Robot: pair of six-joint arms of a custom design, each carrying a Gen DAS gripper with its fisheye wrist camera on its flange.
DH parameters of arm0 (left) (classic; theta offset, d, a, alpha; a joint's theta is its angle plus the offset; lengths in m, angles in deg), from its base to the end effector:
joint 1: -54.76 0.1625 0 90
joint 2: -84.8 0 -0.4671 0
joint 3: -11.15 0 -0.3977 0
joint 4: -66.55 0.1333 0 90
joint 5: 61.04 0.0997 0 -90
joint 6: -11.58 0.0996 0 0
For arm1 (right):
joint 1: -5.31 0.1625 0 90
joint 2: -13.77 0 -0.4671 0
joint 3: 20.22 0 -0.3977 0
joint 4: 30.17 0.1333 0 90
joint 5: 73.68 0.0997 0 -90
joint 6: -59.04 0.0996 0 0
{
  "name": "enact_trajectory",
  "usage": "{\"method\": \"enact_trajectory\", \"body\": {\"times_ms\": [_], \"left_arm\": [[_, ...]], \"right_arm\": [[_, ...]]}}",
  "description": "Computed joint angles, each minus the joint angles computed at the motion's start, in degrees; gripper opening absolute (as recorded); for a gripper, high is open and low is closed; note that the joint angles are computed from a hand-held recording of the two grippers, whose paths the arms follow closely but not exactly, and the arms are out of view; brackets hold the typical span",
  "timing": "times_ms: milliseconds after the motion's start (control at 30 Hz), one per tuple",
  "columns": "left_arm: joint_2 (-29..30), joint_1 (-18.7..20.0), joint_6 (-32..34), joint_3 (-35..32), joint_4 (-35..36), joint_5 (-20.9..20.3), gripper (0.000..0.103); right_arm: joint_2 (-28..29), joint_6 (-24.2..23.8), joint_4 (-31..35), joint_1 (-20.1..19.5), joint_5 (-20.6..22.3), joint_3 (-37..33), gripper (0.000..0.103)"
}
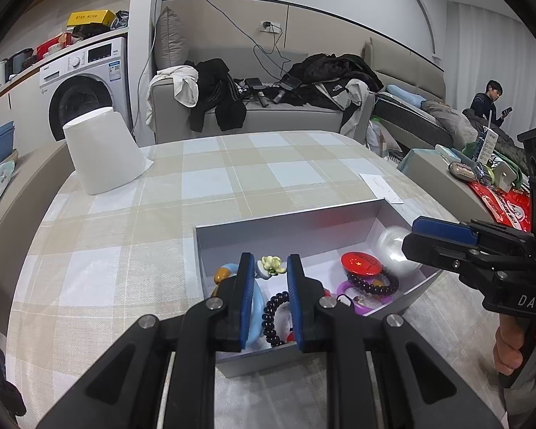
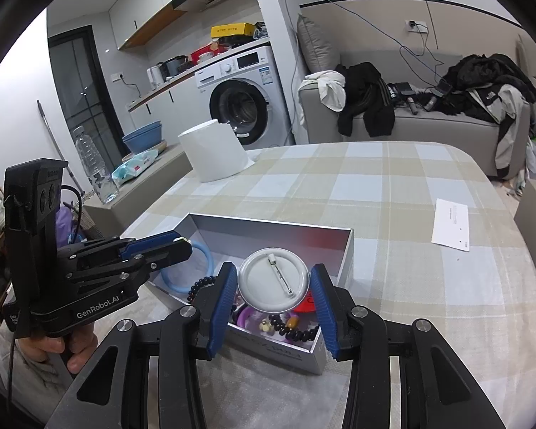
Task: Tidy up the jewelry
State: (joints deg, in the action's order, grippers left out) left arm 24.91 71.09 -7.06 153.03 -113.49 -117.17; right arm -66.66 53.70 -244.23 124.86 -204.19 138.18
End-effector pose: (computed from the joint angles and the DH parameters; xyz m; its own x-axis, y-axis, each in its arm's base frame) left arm -0.3308 -0.2937 0.1048 -0.5959 0.6452 -0.4781 0.8018 0.5115 -0.3091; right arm 0.1999 -0.2134 0.2534 -0.8565 -0.0241 0.5156 -0.4236 0.6037 -0.6754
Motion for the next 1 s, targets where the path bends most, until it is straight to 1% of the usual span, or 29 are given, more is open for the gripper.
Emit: {"method": "enact_trajectory", "body": {"times_ms": [100, 167, 233, 267, 300, 333, 367, 400, 433, 500, 533, 567, 633, 767, 867, 933, 1000], "left_arm": [[-0.04, -0.1, -0.01, 0.02, 0.04, 0.05, 0.014], [-0.14, -0.3, -0.04, 0.04, 0.31, 0.27, 0.014], [-0.42, -0.58, -0.55, -0.11, 1.47, 0.62, 0.016], [-0.58, -0.59, -0.53, -0.13, 1.67, 0.41, 0.024], [-0.87, -0.53, -0.44, -0.18, 2.02, -0.08, 0.038], [-1.25, -0.55, -0.48, -0.13, 2.21, -0.6, 0.047], [-1.49, -0.72, -0.53, 0.08, 1.86, -0.76, 0.064], [-1.86, -1.08, -0.54, 0.56, 1.05, -0.72, 0.076], [-2.19, -1.45, -0.63, 0.99, 0.41, -0.52, 0.08], [-2.6, -2.14, -1.05, 1.54, -0.22, 0.27, 0.091], [-2.87, -2.66, -1.59, 1.89, -0.27, 1.18, 0.094], [-3.0, -3.12, -2.0, 2.21, -0.36, 2.12, 0.102], [-3.27, -4.0, -2.25, 3.11, -1.17, 3.41, 0.102], [-3.28, -5.06, -2.64, 4.54, -2.55, 5.16, 0.102], [-2.95, -5.46, -3.32, 5.63, -4.28, 6.52, 0.102], [-2.74, -5.29, -3.66, 6.14, -5.56, 6.74, 0.102], [-2.33, -5.36, -4.3, 6.52, -6.25, 7.9, 0.102]], "right_arm": [[0.12, -0.09, -0.53, 0.51, -0.37, -0.07, 0.042], [0.07, -0.04, -0.69, 0.98, -0.78, -0.11, 0.046], [0.12, 0.03, -1.15, 1.38, -1.18, -0.14, 0.06], [0.12, 0.09, -1.36, 1.7, -1.67, -0.21, 0.064], [0.18, 0.22, -1.42, 1.98, -2.21, -0.29, 0.072], [0.15, 0.48, -1.31, 2.32, -2.94, -0.37, 0.083], [0.17, 0.84, -1.24, 2.71, -3.77, -0.45, 0.089], [0.16, 0.96, -1.46, 3.04, -4.43, -0.45, 0.098], [0.14, 1.02, -1.81, 3.37, -5.0, -0.39, 0.103], [-0.22, 1.34, -1.83, 3.94, -6.12, -0.21, 0.103], [-0.62, 1.56, -1.38, 4.11, -6.47, -0.13, 0.103], [-0.89, 1.76, -1.32, 4.4, -7.01, 0.06, 0.103], [-0.96, 1.91, -1.72, 4.94, -7.87, 0.48, 0.103], [-0.26, 1.31, -4.03, 5.44, -8.27, 1.59, 0.103], [0.53, 0.27, -5.79, 5.21, -7.17, 2.39, 0.103], [1.3, -0.06, -6.64, 5.71, -7.17, 2.75, 0.103], [2.26, -0.98, -8.09, 5.91, -6.6, 3.21, 0.103]]}}
